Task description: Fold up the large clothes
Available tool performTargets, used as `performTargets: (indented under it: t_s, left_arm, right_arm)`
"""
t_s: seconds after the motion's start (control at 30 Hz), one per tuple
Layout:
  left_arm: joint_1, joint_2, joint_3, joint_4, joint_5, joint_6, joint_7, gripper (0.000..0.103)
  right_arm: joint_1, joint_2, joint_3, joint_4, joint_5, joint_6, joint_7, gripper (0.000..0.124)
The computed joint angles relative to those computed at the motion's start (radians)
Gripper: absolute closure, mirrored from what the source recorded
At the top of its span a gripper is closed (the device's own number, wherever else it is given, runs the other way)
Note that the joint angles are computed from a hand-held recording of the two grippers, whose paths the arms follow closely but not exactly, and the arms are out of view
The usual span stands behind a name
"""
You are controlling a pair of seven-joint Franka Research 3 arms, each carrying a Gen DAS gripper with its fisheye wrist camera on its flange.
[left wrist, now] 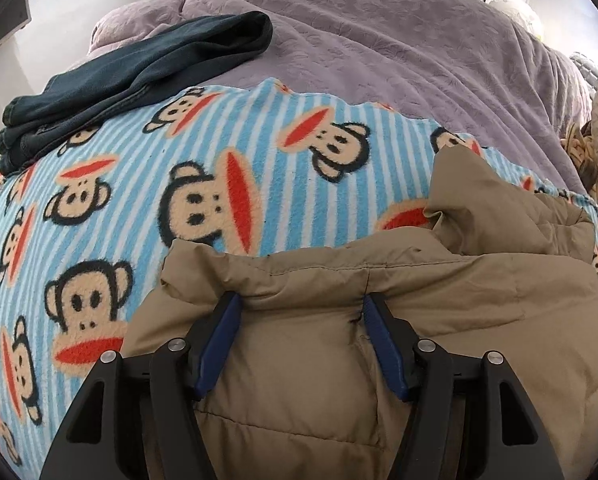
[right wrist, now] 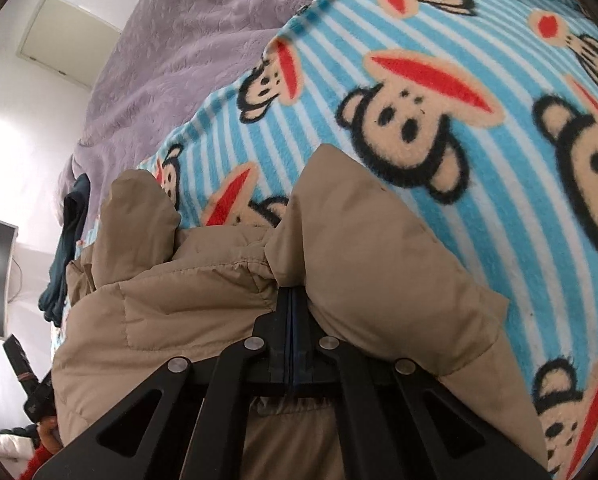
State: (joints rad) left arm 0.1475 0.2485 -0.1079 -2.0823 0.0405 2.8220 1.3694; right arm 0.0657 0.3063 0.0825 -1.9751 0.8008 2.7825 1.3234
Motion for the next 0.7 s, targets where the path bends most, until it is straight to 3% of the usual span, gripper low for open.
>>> performTargets:
  t_s: [0.1,0.2,0.27,0.33,0.37,0.4,0.47,0.57,0.7]
  left_arm:
    - [0.007,-0.048,0.003,-0.013,-0.011,-0.025,0.001,0.037]
    - [0.008,-0.112,0.035,-0.071,0.018,0.034,-0.027,0.037]
    - [0.005,-0.108,0.068,-0.066,0.076,0.014,-0.090,0.037]
    - [0.016,-0.063,0.073,-0.021,0.074,-0.070,-0.117,0.037]
    - [0.049,-0.039,0.047,-0.009,-0.015,-0.085,-0.064,0.037]
    - [0.069,-0.021,0.031,-0.008,-0.076,-0.078,-0.045,0.031]
    - [0.061,-0.005,0.038,-0.011,-0.073,-0.052,-0.080,0.029]
    - [0.018,0.007,0.074,-0.001,0.048,-0.051,-0.161,0.027]
    - [0.016,-0.024,0.078,0.005,0.094,-0.105,-0.209,0.027]
  right_arm:
    - [0.061,-0.033,-0.071,-0.006,-0.177,-0.025,0.178,0.124]
    - [0.140,-0.099,-0.162,-0.053,-0.495,0.001,0.384,0.120]
    - [0.178,-0.137,-0.212,-0.090,-0.719,0.025,0.503,0.120]
    - [0.150,-0.131,-0.195,-0.085,-0.738,-0.008,0.506,0.121]
    - [0.124,-0.120,-0.173,-0.080,-0.701,-0.020,0.485,0.121]
    - [0.094,-0.102,-0.146,-0.072,-0.636,-0.026,0.452,0.121]
    - [0.072,-0.070,-0.124,-0.069,-0.578,0.007,0.435,0.121]
    - [0.125,-0.031,-0.173,-0.042,-0.701,0.017,0.516,0.121]
    - [0.179,-0.032,-0.218,-0.003,-0.867,-0.061,0.632,0.121]
